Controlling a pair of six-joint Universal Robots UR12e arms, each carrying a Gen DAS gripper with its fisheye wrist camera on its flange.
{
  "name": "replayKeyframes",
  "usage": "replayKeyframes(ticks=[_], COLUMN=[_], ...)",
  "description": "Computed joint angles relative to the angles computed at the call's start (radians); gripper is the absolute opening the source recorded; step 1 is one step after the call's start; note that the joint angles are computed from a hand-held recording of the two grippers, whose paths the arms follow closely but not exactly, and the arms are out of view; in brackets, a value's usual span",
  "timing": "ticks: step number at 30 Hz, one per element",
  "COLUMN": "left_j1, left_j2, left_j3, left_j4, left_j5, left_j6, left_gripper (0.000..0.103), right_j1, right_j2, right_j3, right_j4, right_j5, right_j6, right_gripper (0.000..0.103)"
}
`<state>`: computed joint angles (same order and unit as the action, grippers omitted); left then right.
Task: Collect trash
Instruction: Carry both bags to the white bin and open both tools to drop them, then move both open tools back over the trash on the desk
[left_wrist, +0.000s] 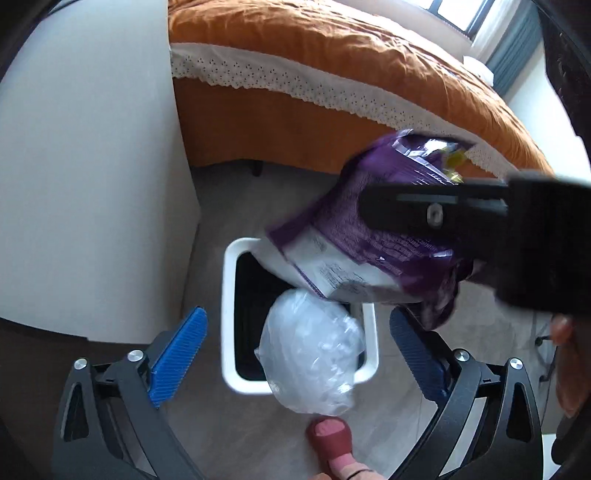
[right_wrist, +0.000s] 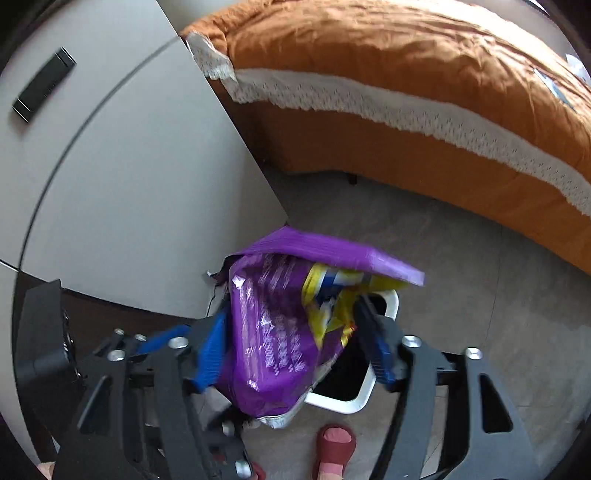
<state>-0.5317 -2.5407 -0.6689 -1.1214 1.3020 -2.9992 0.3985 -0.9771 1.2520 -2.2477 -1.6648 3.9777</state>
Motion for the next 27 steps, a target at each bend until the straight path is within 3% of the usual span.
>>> replayKeyframes(ticks=[3,7,11,18,23,27], left_j1=[0.000,0.002,0.001,0.002,0.003,0.009], left_j2=[-0.013,0.017,0.030,0.084,0.149,0.202], left_j3=[0.000,-0.041,-0.019,0.010,0.012,0.002], left_j4=[-0.004,0.019,0.007,0.001,0.069,0.132], left_j5=[0.032,0.042,0.051,0.080,0.102,0.122], left_j6=[-0.010,-0.010,-0.026,-0.057,-0.111,-0.160], left_gripper=[0.098,0.098,0.098,0.098,0.098,0.098], right_j1=[0.003,0.012,0.016,0.049,0.092,0.109], right_j2=[-0.001,-0.013,-0.023,-0.051,-0.057,-0.066], right_j3=[0.018,0.028,0.014,-0.063,-0.152,-0.209], right_j4=[0.027,0.039,0.046,0.065,0.054,-0.016], right_j5=[-0.015,-0.045,-0.081,-0.239,-0.406,-0.428], right_j6=[0.005,-0.008,-0.023,-0.070,-0.137,-0.178], right_gripper=[0.099,0.099,0.099,0.099,0.099,0.099])
